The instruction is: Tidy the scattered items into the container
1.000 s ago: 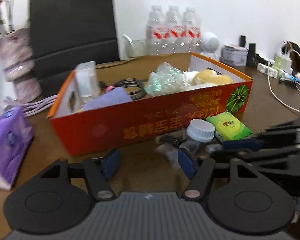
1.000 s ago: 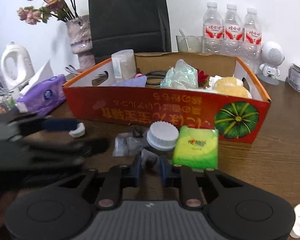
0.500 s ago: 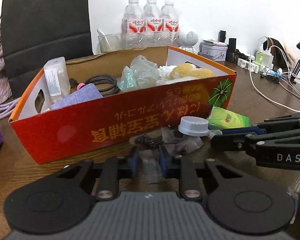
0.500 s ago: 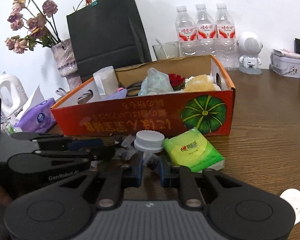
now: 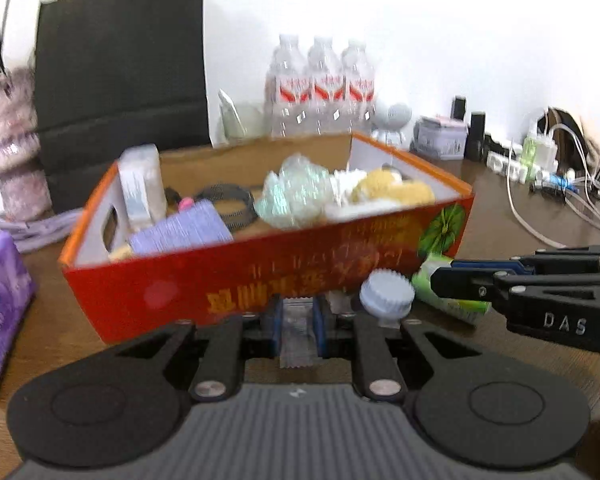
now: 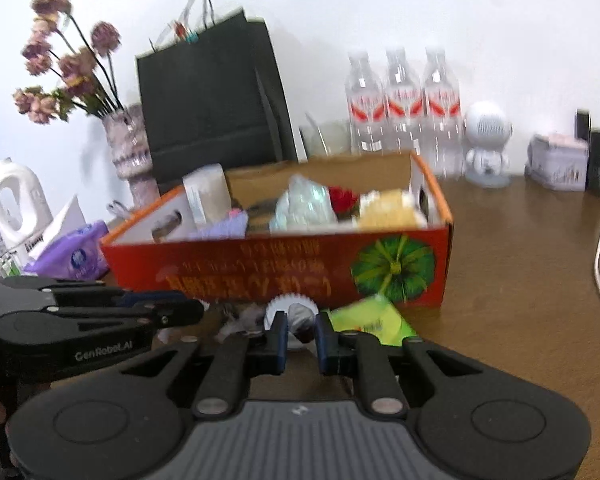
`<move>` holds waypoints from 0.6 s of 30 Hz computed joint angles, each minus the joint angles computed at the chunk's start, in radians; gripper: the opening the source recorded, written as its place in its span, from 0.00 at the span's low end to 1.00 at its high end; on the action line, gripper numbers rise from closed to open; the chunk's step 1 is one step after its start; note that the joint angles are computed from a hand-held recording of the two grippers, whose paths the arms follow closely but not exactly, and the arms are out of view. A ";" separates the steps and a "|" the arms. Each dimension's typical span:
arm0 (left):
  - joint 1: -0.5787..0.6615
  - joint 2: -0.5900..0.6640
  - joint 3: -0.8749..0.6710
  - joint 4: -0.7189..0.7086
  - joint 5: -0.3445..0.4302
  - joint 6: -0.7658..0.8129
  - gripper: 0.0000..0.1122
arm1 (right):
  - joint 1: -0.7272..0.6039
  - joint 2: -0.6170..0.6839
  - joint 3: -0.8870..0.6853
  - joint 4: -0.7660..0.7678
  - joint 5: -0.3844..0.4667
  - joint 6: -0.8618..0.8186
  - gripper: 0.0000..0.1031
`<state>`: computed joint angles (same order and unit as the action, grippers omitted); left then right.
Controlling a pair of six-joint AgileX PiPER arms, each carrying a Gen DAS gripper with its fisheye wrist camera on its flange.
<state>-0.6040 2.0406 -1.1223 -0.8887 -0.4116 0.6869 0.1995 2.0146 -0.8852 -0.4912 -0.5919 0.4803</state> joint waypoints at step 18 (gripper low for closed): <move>-0.127 -0.119 0.177 0.027 -0.212 -0.101 0.15 | 0.042 -0.066 0.224 0.106 -0.337 -0.166 0.13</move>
<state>-0.7310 1.9219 -0.9457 -0.8619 -0.6234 0.5859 0.2419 1.9484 -0.6615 -0.3849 -0.9286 0.3138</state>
